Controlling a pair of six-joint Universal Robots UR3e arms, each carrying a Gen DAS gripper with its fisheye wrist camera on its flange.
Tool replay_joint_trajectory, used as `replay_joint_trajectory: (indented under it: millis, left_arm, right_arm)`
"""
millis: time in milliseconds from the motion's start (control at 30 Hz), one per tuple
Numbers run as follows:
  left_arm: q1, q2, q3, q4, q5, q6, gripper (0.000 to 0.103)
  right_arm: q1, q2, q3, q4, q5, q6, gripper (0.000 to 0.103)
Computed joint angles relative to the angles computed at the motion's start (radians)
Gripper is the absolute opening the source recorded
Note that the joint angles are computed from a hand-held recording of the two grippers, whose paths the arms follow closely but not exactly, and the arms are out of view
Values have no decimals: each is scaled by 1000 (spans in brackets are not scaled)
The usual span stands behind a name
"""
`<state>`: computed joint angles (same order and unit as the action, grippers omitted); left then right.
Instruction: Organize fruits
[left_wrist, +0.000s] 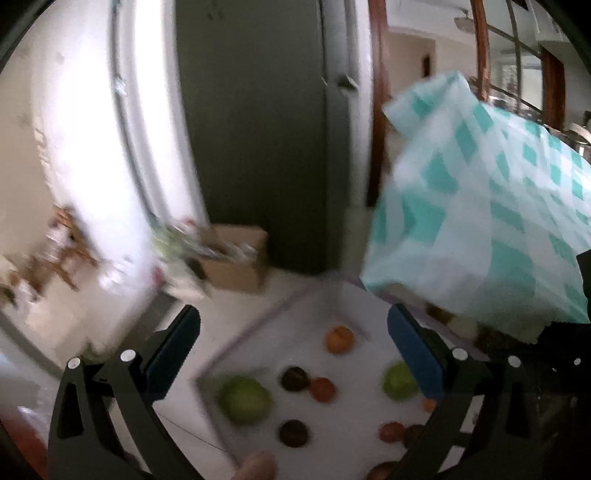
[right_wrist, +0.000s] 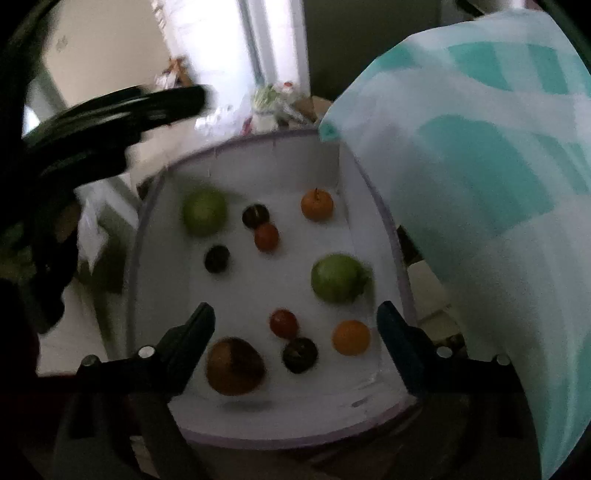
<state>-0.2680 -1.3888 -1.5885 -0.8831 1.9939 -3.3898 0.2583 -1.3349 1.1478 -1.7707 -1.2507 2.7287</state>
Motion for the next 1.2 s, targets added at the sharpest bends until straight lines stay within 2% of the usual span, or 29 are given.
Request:
replay_joint_trajectory:
  millis: [67,100,167,200,267,300,400,500,633,867,1200]
  left_arm:
    - [-40,-2,47,-68,71,-38,102]
    - [-46,4,63,-104,66,-58,102]
    - [-14,32,63,-159,-24,-92,102]
    - [27,45,60,-213,-103,-122,102]
    - [57,42,44,-283,-152,-172,102]
    - [54,51,18,-298,-152,-191,102]
    - [22,-5,10,-350,-127,-238,102]
    - [-5,-57,14,-367,-119,-253,102]
    - [9,-74,-22,-360,-164,-237,102]
    - [11,-74,-77,-325,-188,-229,102]
    - [26,-83,-66,-338,-214,-216,102]
  right_arm:
    - [16,27,-77,70,-31,74,87]
    - [24,43,-109,95,-47,92,87]
    - [48,68,-143,128,-95,120,87]
    - [59,53,-103,114,-112,122,87]
    - [75,43,-63,103,-152,107,87]
    - [69,34,-11,86,-174,91,87]
    - [65,78,-19,108,-182,116,87]
    - [65,110,-44,114,-216,148,87]
    - [71,132,-34,106,-242,156,87]
    - [78,129,-6,76,-248,153,87]
    - [84,148,-22,76,-248,160,87]
